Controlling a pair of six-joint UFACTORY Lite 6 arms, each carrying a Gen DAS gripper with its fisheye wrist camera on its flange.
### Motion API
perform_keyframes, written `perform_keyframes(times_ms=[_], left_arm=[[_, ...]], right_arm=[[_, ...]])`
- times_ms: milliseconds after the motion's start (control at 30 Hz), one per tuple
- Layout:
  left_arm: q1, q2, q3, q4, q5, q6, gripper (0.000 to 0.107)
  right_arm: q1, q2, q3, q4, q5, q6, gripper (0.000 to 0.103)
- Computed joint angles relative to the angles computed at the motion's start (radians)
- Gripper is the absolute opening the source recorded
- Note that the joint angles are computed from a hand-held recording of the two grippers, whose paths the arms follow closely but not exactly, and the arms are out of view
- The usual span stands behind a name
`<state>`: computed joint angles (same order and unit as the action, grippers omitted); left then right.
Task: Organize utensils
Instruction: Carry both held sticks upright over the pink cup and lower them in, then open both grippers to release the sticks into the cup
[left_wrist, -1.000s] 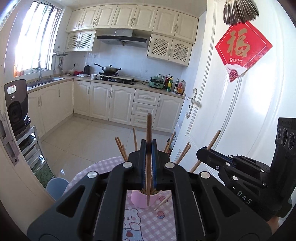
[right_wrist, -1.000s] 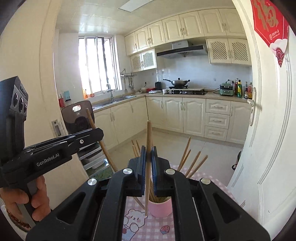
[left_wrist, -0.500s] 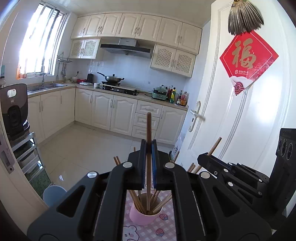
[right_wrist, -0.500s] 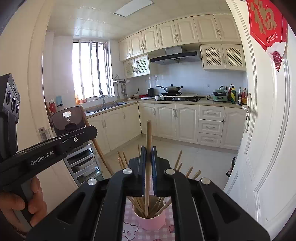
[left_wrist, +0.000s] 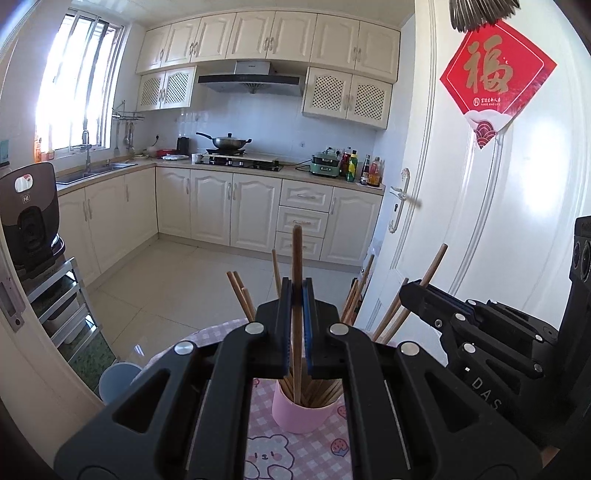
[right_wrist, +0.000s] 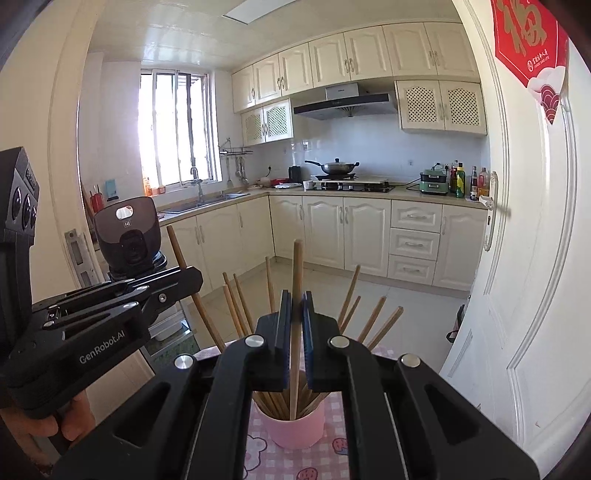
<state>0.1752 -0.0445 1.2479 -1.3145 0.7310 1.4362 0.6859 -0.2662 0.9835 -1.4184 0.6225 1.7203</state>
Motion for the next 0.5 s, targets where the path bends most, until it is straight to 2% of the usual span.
perform_keyframes(times_ms=[500], left_arm=[[-0.044, 0.024, -0.106, -0.006, -0.083, 0.095, 0.006]], right_arm=[[0.005, 0.047, -0.093, -0.062, -0.027, 0.138, 0.005]])
